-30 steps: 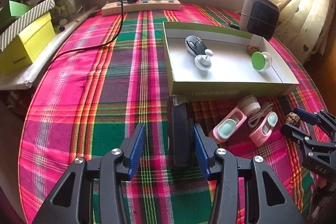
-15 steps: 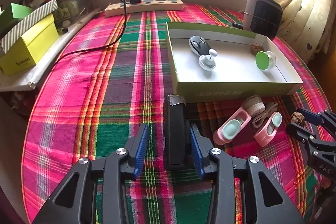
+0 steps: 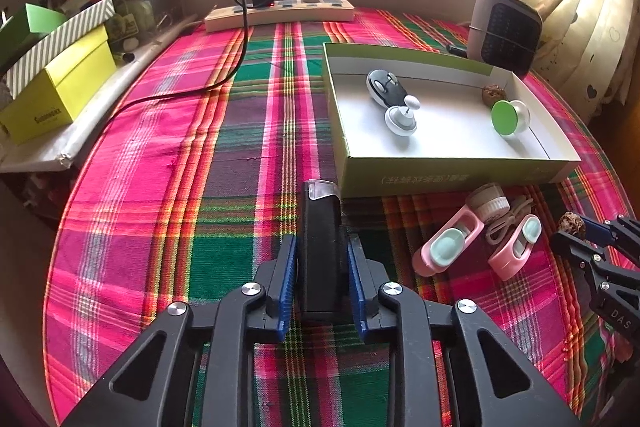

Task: Organize objects
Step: 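Grasp the black clip with the left tool while the right tool grasps the second walnut, then carry the black clip and walnut over the tray with both tools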

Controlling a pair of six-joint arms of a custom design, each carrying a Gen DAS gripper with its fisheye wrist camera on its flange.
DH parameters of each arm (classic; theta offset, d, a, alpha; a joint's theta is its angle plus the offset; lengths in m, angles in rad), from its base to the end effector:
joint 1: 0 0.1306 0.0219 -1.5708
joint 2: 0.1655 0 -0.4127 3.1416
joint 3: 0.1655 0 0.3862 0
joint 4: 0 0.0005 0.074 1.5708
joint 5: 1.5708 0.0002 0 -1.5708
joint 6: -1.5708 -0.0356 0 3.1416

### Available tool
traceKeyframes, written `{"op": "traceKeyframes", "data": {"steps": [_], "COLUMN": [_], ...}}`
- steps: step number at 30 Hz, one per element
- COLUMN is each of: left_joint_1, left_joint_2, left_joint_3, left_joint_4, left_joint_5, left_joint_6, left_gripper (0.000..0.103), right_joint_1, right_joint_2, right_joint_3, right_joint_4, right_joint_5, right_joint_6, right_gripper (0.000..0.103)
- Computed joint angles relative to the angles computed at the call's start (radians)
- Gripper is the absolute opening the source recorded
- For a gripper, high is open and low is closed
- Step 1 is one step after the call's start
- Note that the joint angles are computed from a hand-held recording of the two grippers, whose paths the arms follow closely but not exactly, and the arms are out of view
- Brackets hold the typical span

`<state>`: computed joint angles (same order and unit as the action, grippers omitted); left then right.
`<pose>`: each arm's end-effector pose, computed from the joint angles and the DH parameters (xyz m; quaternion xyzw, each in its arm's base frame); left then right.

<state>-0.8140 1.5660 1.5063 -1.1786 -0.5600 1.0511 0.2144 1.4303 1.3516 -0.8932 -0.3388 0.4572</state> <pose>0.3617 -0.3562 0.4164 -0.1575 0.9357 0.0346 0.3136 0.4644 0.1127 0.4238 -0.3573 0.8728 0.1247 0.3081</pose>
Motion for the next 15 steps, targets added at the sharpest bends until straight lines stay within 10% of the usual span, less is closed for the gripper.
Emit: {"op": "traceKeyframes", "data": {"steps": [15], "left_joint_1": [0.003], "left_joint_2": [0.000], "left_joint_3": [0.004], "left_joint_4": [-0.006], "left_joint_5": [-0.001], "left_joint_6": [-0.004], "left_gripper": [0.022], "right_joint_1": [0.000], "right_joint_2": [0.000], "right_joint_3": [0.000], "right_joint_4": [-0.001], "right_joint_5": [-0.002], "right_joint_6": [0.001], "right_gripper": [0.031]}}
